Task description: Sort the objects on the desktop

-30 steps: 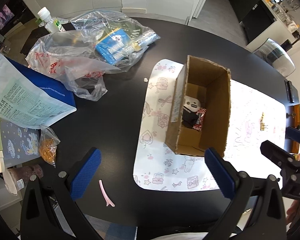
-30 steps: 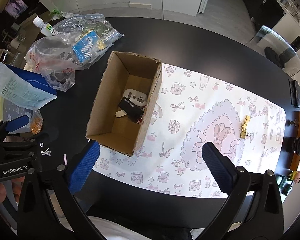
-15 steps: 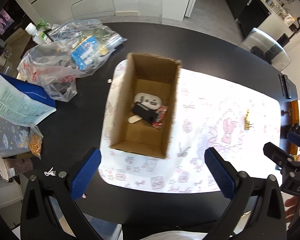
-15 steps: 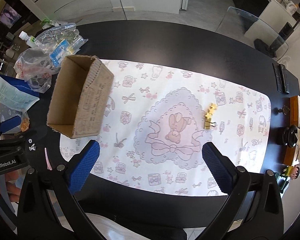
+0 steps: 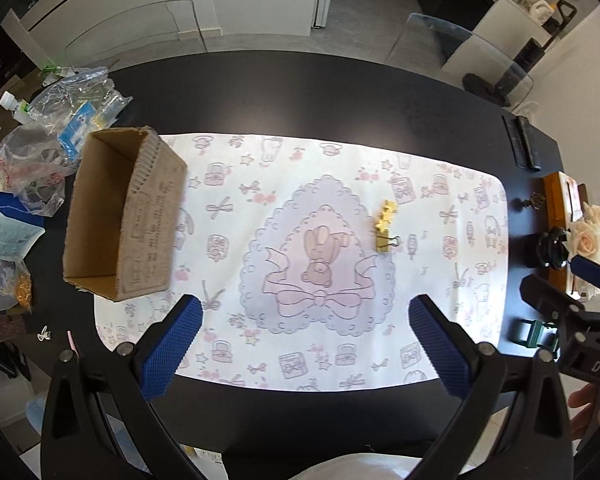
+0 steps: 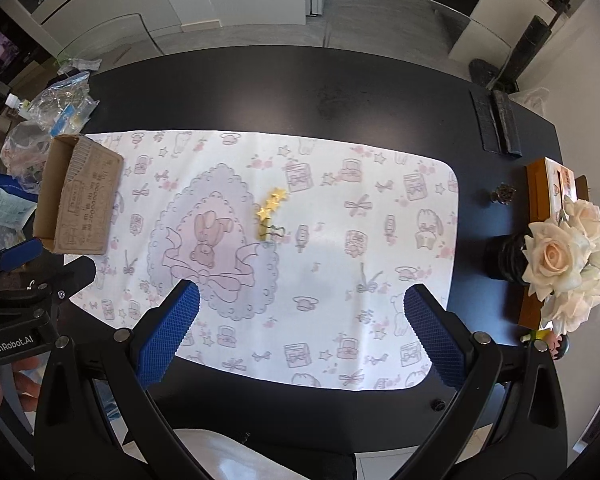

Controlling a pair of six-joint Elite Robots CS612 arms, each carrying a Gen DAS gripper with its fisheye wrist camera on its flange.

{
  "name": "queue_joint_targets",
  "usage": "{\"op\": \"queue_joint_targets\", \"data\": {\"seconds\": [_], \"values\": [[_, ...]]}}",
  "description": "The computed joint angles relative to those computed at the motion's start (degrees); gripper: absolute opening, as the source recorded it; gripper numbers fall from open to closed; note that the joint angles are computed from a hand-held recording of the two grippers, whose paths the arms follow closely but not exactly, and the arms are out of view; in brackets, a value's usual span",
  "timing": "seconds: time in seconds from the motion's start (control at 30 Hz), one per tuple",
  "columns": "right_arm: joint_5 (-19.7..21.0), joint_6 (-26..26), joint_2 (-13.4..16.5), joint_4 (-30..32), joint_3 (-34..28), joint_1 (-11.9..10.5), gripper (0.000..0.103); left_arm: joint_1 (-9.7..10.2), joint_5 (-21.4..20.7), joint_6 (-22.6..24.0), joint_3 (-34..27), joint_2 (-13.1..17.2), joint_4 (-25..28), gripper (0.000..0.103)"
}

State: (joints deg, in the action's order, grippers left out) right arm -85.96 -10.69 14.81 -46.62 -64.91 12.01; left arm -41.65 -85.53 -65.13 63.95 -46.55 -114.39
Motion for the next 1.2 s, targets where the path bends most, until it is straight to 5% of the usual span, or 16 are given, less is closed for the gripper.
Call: {"op": "queue_joint_targets", "data": {"seconds": [0.4,0.9,1.2], "values": [[0.2,0.8,0.9,0.9,-2.0,-3.0,0.103,-1.15,0.6,1.2,-8.7,4.7,4.1,0.103],[0.6,0.4,1.3,0.0,0.2,-3.9,0.103,-1.02,-1.2,2.2,-14.6,9.3,6.6,0.103],[0.1,-0.5,2.1,-4.2,4.9,-4.4,0.103,-0.65,-2.8,2.5,-18.4,14.6,6.4,0.103]]}}
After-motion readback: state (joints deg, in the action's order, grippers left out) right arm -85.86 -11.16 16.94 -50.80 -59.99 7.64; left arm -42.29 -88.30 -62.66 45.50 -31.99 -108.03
